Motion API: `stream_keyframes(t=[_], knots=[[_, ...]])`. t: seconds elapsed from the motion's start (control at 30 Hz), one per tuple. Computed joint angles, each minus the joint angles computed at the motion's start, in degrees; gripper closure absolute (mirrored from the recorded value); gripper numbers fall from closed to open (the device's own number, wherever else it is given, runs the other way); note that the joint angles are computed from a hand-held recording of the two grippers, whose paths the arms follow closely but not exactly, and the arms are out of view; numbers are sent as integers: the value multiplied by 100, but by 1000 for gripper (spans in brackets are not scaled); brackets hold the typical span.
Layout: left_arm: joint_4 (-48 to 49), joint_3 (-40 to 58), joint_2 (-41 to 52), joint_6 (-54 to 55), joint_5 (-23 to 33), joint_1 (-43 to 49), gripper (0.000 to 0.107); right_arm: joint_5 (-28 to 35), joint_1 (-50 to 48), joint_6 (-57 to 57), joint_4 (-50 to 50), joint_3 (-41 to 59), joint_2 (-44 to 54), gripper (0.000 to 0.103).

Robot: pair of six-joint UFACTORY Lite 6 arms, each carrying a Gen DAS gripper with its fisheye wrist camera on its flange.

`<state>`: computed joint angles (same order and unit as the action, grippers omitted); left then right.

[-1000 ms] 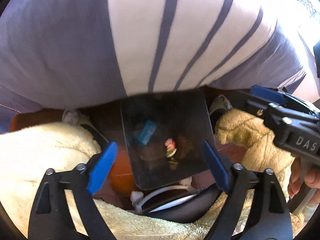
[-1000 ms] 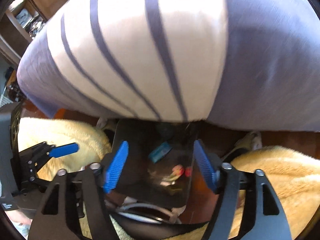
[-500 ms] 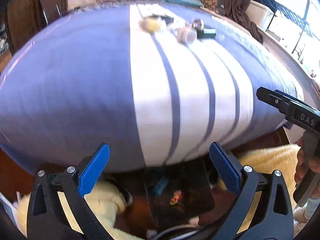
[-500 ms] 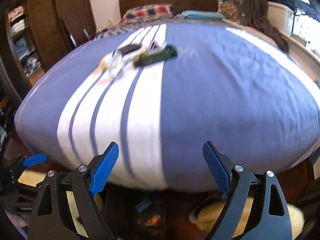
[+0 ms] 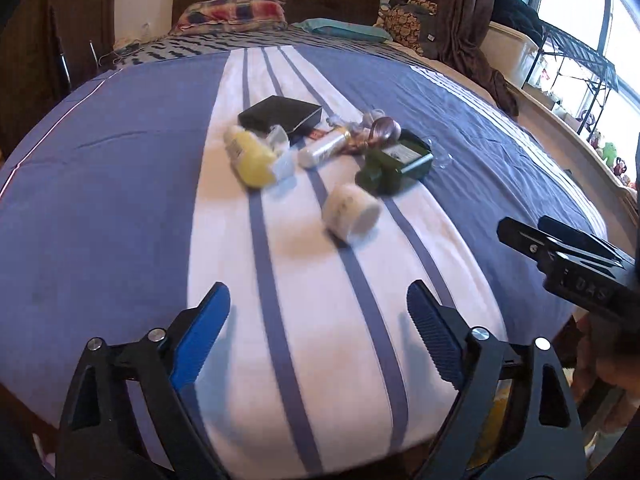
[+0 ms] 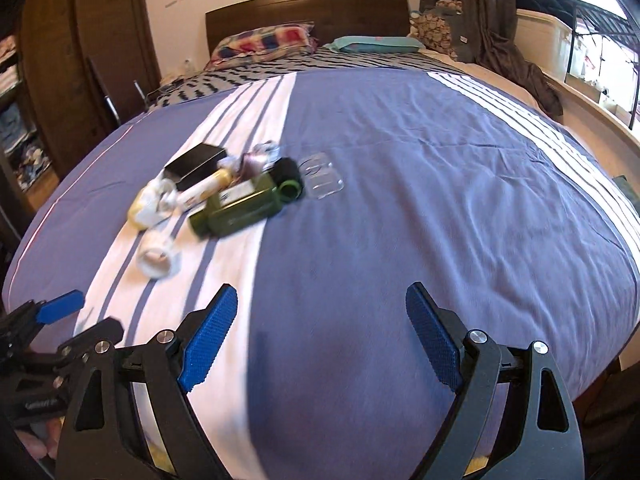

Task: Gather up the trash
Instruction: 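Move the left gripper to the white tape roll and grasp it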

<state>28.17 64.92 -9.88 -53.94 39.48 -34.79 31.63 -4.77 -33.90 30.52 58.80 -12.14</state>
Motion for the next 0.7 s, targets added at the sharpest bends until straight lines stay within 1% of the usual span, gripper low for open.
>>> stream_keyframes(t=[0.03,0.2,0.27,0.3,0.33,0.37,0.4,0.47,0.53,0.7], knots=[[-92,214,278,163,-121,138,25,-25,-3,-2,2,45,77,16],[-456,780,997,704,-459,386,29,-115,56,-19,63,453,607,16],[-653,1059,1330,970,-543,469,37,-107,68,-105,171,543,728,16],[-696,1200,1487,1071,-559,494,39,-86,64,-216,298,622,834,16],[-702,1271,1570,1123,-566,504,44,-94,85,-204,290,651,879,16],[-711,1265,1570,1160,-574,509,51,-113,128,-143,236,711,950,16],[-755,1313,1618,1232,-586,534,55,-134,166,-129,225,757,1014,16],[-926,1395,1677,1428,-602,640,71,-140,248,-137,257,848,1154,16],[-1206,1344,1601,1670,-653,749,71,-132,366,-141,282,940,1276,16],[-983,1078,1300,1523,-497,846,71,-139,771,-240,341,1220,1644,16]])
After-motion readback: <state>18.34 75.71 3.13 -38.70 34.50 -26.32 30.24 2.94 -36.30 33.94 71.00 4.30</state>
